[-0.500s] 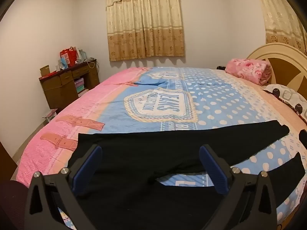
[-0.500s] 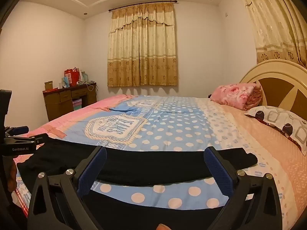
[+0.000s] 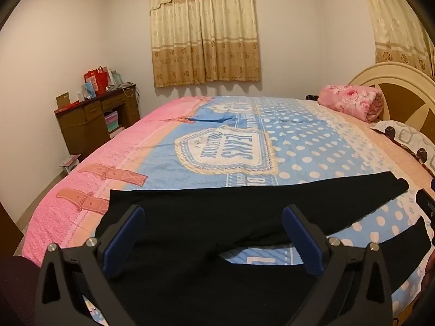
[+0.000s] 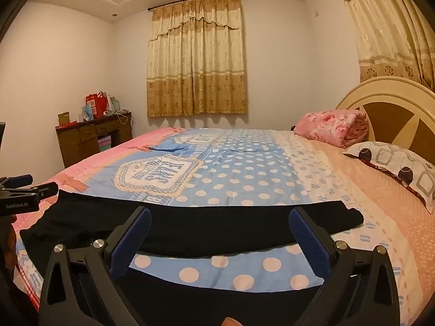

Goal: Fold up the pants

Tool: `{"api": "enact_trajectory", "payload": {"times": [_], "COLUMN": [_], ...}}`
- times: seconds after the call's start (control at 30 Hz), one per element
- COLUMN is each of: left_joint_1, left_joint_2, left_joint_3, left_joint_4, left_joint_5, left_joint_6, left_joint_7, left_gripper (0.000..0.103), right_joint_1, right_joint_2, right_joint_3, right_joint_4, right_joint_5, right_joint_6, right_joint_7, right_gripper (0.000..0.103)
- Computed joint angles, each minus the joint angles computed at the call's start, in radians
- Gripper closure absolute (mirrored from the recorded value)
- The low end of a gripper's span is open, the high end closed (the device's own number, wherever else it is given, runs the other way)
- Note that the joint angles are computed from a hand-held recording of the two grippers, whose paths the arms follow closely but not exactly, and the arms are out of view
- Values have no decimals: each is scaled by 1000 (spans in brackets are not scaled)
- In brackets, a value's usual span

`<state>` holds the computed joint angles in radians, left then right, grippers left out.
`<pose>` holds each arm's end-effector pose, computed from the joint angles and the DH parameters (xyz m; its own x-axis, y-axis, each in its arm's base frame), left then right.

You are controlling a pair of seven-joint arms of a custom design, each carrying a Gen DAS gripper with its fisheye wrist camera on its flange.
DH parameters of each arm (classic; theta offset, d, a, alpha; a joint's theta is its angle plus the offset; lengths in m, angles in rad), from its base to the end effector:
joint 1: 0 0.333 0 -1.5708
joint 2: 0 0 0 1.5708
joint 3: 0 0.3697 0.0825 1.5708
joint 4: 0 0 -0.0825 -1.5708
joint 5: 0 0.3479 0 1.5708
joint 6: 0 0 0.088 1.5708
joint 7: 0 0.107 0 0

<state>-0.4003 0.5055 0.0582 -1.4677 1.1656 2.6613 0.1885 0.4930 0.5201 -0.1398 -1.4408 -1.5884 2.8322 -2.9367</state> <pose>0.6776 -0.2803 0.5132 0.1564 -0.9867 -0.0445 -0.5025 -0.0407 -0.8636 0.6539 0.3227 0.5061 0.0176 -0.9998 0.0039 -0.3315 -0.0095 -0.9434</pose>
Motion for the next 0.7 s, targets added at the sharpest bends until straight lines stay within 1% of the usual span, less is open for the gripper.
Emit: {"api": "enact_trajectory", "payload": {"times": [0.03, 0.13, 0.27, 0.3, 0.7], "left_joint_1": [1, -4, -3, 4, 10], "left_joint_2": [-6, -3, -2, -14, -18], "left_joint_3": [1, 0, 0, 1, -6], "left_joint_4": [-8, -3, -2, -13, -18], "left_joint_5": [2, 6, 9, 10, 25], "left_joint_6": [4, -5, -5, 4, -1], "left_joint_7": [-2, -4, -8, -7, -18], "left_gripper": [0, 0, 0, 0, 0], "right_joint_1": [-6, 0, 0, 3, 8], "right_joint_2": [-2, -9, -7, -8, -2], "right_joint_3": [4, -2, -1, -4, -19], "right_joint_4": [0, -9, -8, -10, -5], "right_joint_5": [18, 18, 39, 37, 69], "right_joint_6": [3, 0, -3, -3, 0], "right_joint_7": [-14, -5, -30, -28, -44], "right_gripper": [1, 1, 1, 1, 1]}}
